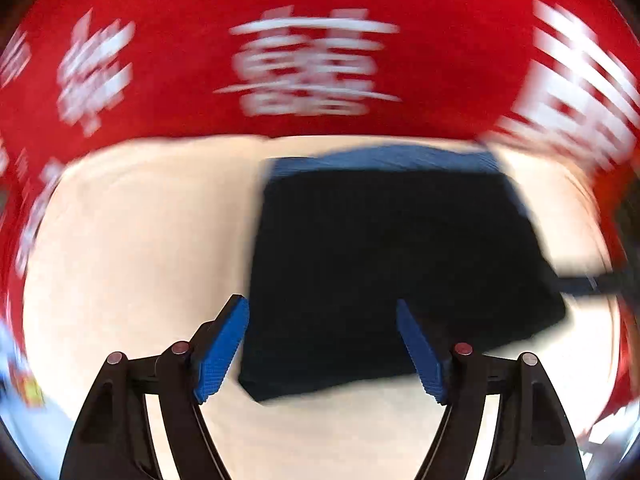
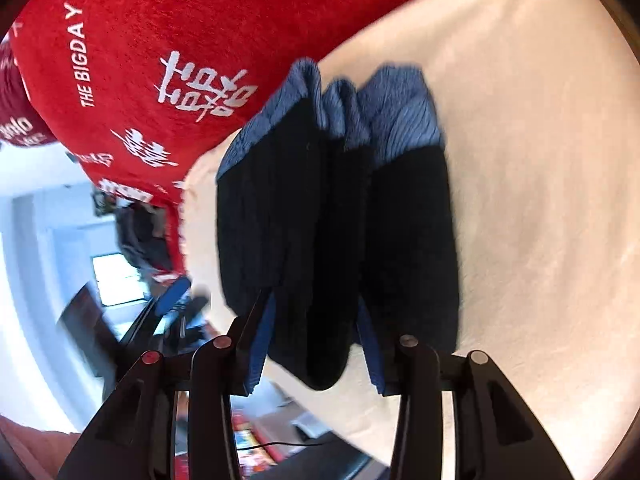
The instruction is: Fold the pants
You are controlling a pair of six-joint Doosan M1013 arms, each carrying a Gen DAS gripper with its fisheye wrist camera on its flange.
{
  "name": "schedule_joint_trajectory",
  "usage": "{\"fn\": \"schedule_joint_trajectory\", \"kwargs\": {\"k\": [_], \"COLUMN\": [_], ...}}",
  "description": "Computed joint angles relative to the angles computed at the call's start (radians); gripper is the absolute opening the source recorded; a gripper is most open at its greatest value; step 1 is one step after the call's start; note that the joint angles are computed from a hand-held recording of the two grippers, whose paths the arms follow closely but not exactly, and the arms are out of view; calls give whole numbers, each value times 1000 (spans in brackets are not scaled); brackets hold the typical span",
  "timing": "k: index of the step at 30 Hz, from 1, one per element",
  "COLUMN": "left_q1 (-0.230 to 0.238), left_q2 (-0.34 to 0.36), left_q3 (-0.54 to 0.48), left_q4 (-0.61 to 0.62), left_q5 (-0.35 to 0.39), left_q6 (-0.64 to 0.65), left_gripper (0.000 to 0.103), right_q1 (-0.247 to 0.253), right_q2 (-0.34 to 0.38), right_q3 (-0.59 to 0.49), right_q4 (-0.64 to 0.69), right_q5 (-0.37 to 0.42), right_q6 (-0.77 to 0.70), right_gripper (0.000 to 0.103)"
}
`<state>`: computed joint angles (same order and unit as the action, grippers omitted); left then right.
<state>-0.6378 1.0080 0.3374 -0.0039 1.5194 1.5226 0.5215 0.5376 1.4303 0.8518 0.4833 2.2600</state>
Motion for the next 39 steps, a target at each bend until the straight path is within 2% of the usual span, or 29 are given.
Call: {"fn": "schedule_joint_trajectory", "kwargs": {"k": [1,2,4,5,6,8,9,10,11,13,15,16,17,18,19,20,21,22,23,26,28,29,31,32,34,35,37,39], "left_q1": [14,19,29,27,25,17,12,-2,-10,-10,-4,-1,0,2,2,2,4,7,8,9,-2,-9,-24,-30,-24,-20,-16,-17], "left_q2": [42,73,127,122,96,76,62,26,9,-8,-2,1,2,3,2,-3,-2,-3,1,1,-5,-17,-34,-41,-42,-38,-33,-29], "left_q3": [-65,-114,-204,-189,-132,-82,-48,28,62,97,89,84,80,79,79,89,89,94,85,71,74,96,133,150,151,145,137,131], "left_q4": [10,24,30,33,13,-28,-48,-22,-2,-12,-40,-46,-48,-48,-48,-47,-47,-54,-55,-63,-58,-47,-26,-5,-24,-36,-48,-45], "left_q5": [37,69,120,114,86,70,59,4,-34,-60,-51,-47,-43,-41,-41,-48,-47,-52,-47,-27,-21,-36,-66,-81,-85,-78,-72,-71], "left_q6": [-28,-39,-26,-14,0,19,29,31,29,8,-9,-4,7,16,21,20,18,15,14,27,43,54,82,81,67,66,78,89], "left_gripper": [77,77,77,77,77,77,77,78,79,79,79,80,80,80,80,80,80,80,80,80,80,80,80,80,80,80,80,80], "right_q1": [0,3,13,17,18,19,23,26,28,35,45,51,55,51,46,39,32,27,22,19,18,17,18,19,20,19,22,20], "right_q2": [5,6,-11,-15,-15,-25,-23,-28,-34,-61,-77,-70,-61,-39,-26,-16,4,21,32,8,-11,-17,-9,-10,-27,-32,-39,-35], "right_q3": [-9,-25,-52,-69,-81,-84,-95,-91,-83,-45,-29,-45,-60,-82,-85,-75,-80,-97,-103,-83,-86,-86,-112,-107,-56,-41,-11,6], "right_q4": [1,-50,-261,-354,-409,-472,-529,-549,-547,-528,-537,-573,-604,-584,-547,-479,-419,-412,-382,-369,-378,-365,-404,-401,-376,-360,-351,-268], "right_q5": [10,30,57,86,113,174,243,289,316,260,178,179,188,204,191,145,131,165,176,136,151,165,246,243,157,135,89,60], "right_q6": [-17,2,146,210,246,282,332,358,382,437,459,471,475,439,410,361,329,329,323,304,263,241,240,223,269,274,290,216], "right_gripper": [12,11,10,9,9,0,0,0,5,7,45,73,75,74,65,50,48,29,22,10,4,4,5,9,12,23,38,36]}}
